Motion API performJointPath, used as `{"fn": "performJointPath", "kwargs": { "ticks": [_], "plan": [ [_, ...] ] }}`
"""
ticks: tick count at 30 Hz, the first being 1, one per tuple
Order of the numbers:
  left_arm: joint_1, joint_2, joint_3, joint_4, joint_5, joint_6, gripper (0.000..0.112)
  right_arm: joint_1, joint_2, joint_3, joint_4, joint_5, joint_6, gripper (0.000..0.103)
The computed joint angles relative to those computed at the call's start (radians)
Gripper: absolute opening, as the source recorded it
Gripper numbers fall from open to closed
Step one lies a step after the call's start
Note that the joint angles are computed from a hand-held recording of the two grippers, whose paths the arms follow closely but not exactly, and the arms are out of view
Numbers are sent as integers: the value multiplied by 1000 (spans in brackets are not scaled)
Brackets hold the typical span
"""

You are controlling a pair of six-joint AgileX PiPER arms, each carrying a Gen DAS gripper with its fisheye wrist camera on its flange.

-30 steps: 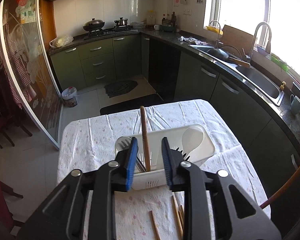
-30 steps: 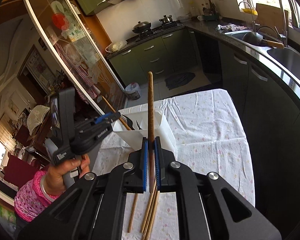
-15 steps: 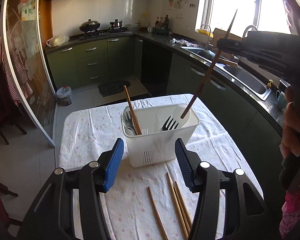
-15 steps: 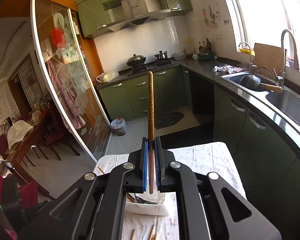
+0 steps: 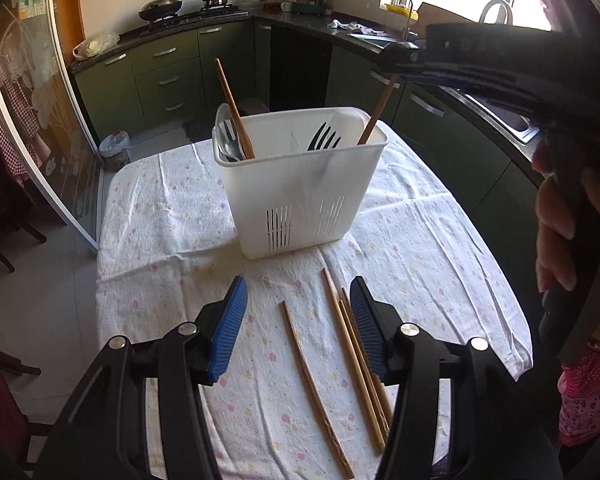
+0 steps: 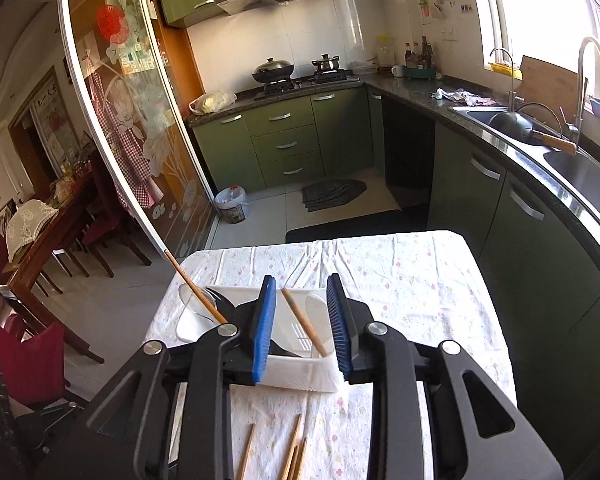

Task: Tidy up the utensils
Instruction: 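Lift both chopsticks into the white basket and open both grippers, then grasp a wooden chopstick with the left gripper while the right grasps another chopstick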

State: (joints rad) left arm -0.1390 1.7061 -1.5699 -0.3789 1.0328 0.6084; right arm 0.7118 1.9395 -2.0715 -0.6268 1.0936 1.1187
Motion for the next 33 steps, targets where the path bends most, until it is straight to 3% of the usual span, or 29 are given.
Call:
{"fn": "performJointPath", "kwargs": {
  "ticks": [5, 8, 13, 16, 23, 28, 33],
  "plan": [
    [-50, 56, 28, 147, 32, -127, 51, 89, -201, 313, -52, -79, 141, 31],
    [-78, 121, 21, 228, 72, -218, 41, 145, -274, 438, -50, -84, 188, 31],
    [-111, 201, 6, 292, 83, -330, 39, 197, -364, 613, -32, -126, 267, 31],
    [-128, 247, -19, 320, 88, -382, 38, 213, -384, 657, -9, -136, 288, 31],
    [-140, 314, -77, 337, 101, -431, 21, 221, -417, 721, 24, -155, 306, 31],
    [-156, 346, -133, 352, 131, -453, 20, 205, -425, 723, 62, -166, 281, 31],
    [-191, 344, -139, 362, 135, -460, 6, 185, -374, 672, 136, -146, 203, 36]
  ]
}}
